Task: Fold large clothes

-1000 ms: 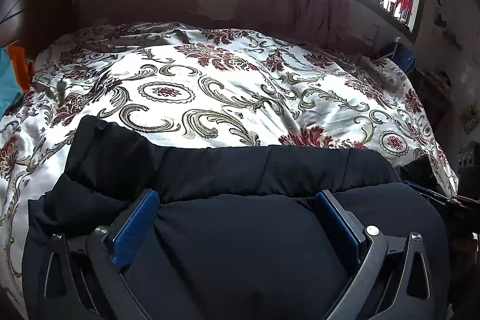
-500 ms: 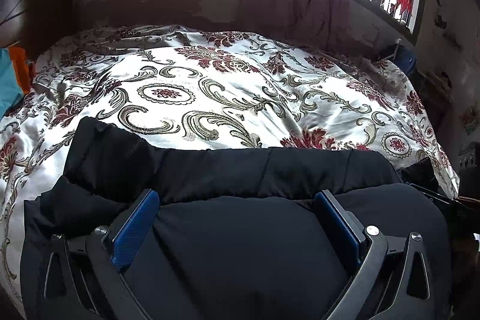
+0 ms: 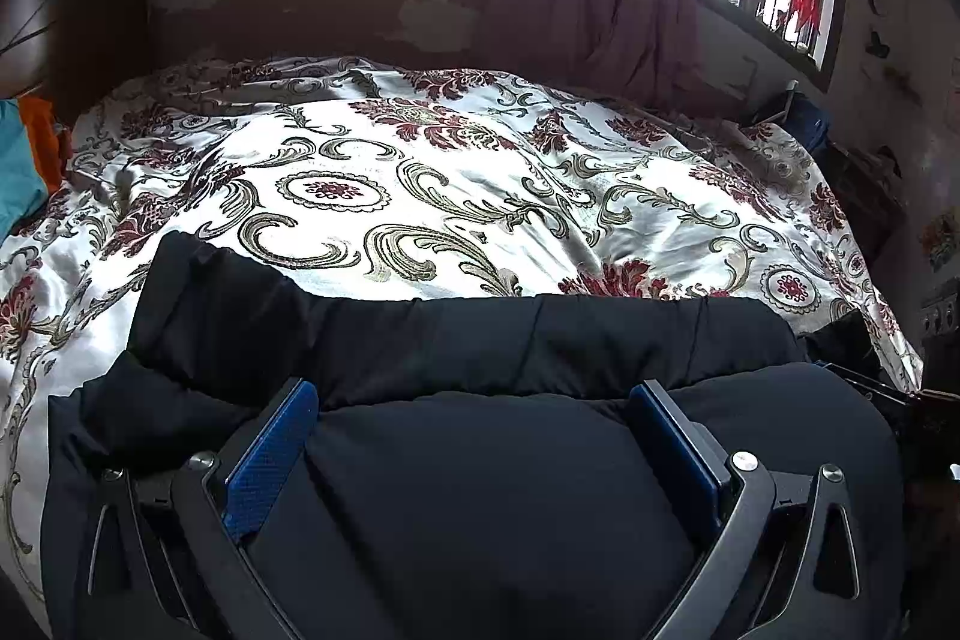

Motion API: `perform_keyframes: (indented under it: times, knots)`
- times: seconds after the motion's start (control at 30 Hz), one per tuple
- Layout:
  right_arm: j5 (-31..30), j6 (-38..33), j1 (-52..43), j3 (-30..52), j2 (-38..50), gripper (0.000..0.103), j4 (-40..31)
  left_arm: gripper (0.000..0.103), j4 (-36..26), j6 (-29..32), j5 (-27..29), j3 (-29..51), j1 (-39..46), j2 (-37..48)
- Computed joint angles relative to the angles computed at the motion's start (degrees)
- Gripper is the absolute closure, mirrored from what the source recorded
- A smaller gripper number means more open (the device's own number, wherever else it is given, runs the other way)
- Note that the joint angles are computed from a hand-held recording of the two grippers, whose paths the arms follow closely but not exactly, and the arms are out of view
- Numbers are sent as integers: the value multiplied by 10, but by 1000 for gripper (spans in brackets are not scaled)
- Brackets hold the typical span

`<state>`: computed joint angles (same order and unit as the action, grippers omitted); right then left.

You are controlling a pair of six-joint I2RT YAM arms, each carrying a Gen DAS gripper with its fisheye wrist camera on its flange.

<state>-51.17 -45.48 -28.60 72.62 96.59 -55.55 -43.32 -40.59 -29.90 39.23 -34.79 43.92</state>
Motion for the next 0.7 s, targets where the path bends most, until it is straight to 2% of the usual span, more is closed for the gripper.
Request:
perform_keyframes:
  times: [0.1,0.3,0.43,0.5,0.6,0.7]
  knots:
    - [18,9,4,-21,-26,19,26,0,-1,-4,-7,-3,-8,-6]
    - [103,46,34,-124,-154,15,150,0,-1,-19,-46,-18,-47,-41]
    - [106,26,17,-101,-162,13,117,0,-8,-24,-38,-18,-48,-59]
    - [83,-23,-18,-88,-176,11,81,0,-44,-54,-47,5,-64,-57]
    - [50,-113,-75,-69,-197,7,25,0,-139,-122,-85,58,-128,-62]
    - [27,-213,-135,-45,-211,6,-32,0,-272,-268,-176,108,-243,-69]
